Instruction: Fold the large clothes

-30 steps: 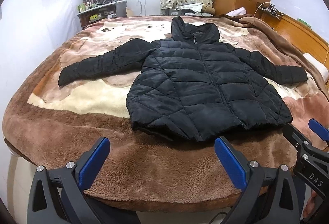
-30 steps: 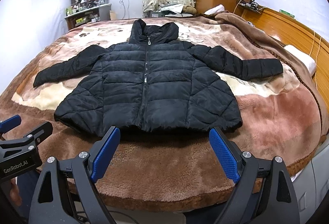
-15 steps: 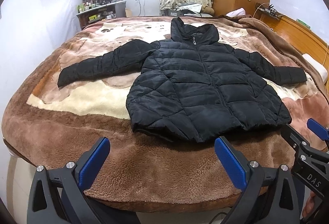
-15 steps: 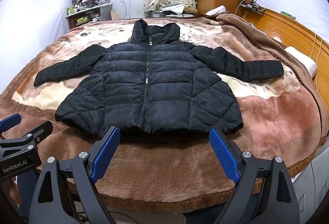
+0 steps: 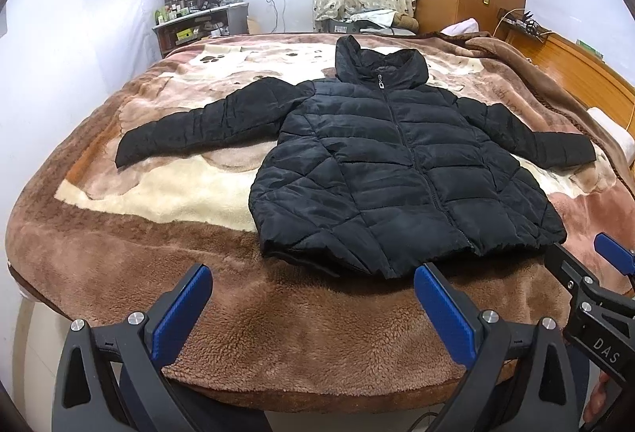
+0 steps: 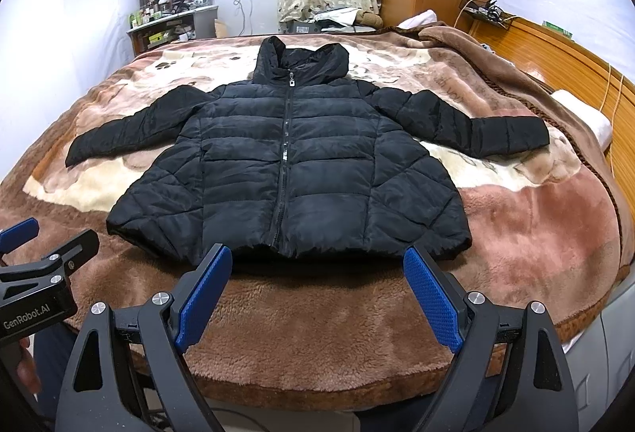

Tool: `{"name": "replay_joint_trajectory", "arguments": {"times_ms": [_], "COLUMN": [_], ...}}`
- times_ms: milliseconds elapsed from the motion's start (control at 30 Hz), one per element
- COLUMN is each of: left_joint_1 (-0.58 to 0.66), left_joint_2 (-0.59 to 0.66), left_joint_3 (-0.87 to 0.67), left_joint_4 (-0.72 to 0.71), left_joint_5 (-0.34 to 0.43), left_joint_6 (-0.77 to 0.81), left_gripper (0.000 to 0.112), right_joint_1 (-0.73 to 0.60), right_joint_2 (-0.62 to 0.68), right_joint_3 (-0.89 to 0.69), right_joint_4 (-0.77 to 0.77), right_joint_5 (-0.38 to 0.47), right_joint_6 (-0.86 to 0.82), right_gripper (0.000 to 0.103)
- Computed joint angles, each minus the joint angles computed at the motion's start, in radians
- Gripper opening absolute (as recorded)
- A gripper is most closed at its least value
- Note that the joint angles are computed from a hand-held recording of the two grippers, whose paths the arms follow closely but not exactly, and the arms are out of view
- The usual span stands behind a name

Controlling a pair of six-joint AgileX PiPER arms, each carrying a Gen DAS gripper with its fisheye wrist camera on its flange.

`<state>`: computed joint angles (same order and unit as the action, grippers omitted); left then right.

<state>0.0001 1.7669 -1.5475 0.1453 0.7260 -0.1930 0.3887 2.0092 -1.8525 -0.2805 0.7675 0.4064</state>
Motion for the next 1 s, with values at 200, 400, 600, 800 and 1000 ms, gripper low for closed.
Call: {"name": "replay_joint_trajectory", "arguments": {"times_ms": [200,400,600,800,1000], "left_joint_1": [0.0,0.002,0.007,0.012,0.03], "left_joint_2": [0.003,0.006,0.033,0.062,0.118], "left_joint_3": [-0.011,-0.021,-0.038,-0.071,-0.134], "left_joint_4": [0.0,0.0,-0.007,-0.02,-0.049], "left_joint_5": [0.013,0.025,0.023,0.039,0.066], "left_joint_6": [0.001,0.001,0.007,0.018,0.044], "left_gripper": [0.103,0.103,0.103,0.103,0.103], "right_joint_1": [0.001,0.001,0.0,-0.003,-0.018], "right_joint_2": [0.007,0.011,0.019,0.046,0.102], "right_joint_3": [-0.006,-0.009,-0.014,-0.038,-0.12], "right_joint_4": [0.0,0.0,0.001,-0.012,0.025], "right_joint_5": [0.001,0.005,0.004,-0.002,0.035], "right_joint_6": [-0.001,0.0,0.001,0.007,-0.02], "right_gripper": [0.089,0.089,0.089,0.089,0.089]}}
